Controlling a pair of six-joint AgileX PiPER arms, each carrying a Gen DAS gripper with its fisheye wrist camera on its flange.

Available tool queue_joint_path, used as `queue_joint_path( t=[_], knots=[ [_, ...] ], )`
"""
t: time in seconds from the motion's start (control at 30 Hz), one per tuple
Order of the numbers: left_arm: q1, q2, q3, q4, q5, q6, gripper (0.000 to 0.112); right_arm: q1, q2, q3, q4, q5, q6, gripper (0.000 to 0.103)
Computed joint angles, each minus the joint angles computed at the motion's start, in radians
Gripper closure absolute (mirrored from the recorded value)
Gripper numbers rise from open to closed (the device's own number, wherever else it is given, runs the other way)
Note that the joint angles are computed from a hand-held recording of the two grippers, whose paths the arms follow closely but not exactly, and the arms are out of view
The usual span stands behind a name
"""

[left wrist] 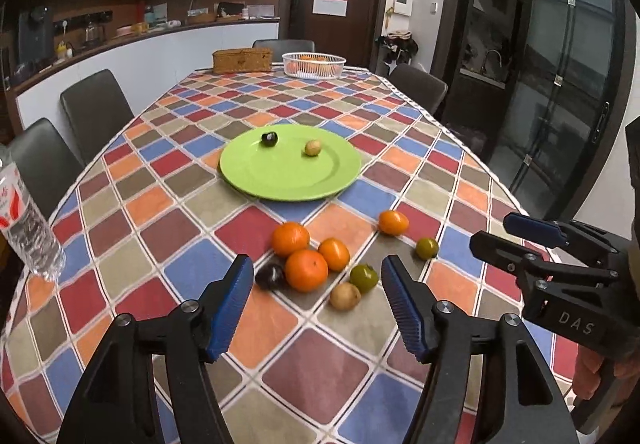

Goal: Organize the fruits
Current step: 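Withdraw both grippers from the plate back toward the remaining fruit, then grasp the brown round fruit with the left gripper while the right gripper grasps the green tomato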

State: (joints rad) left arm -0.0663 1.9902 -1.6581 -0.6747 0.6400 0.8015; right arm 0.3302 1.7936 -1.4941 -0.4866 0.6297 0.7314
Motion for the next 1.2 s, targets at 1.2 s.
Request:
queue_joint_path(
  t=[1.2],
  knots=[
    [-0.104,0.259,-0.219,0.201,0.111,-0.209,0.072,-0.154,0.147,0.017,0.267,-0.107,-0.293,0.051]
  ],
)
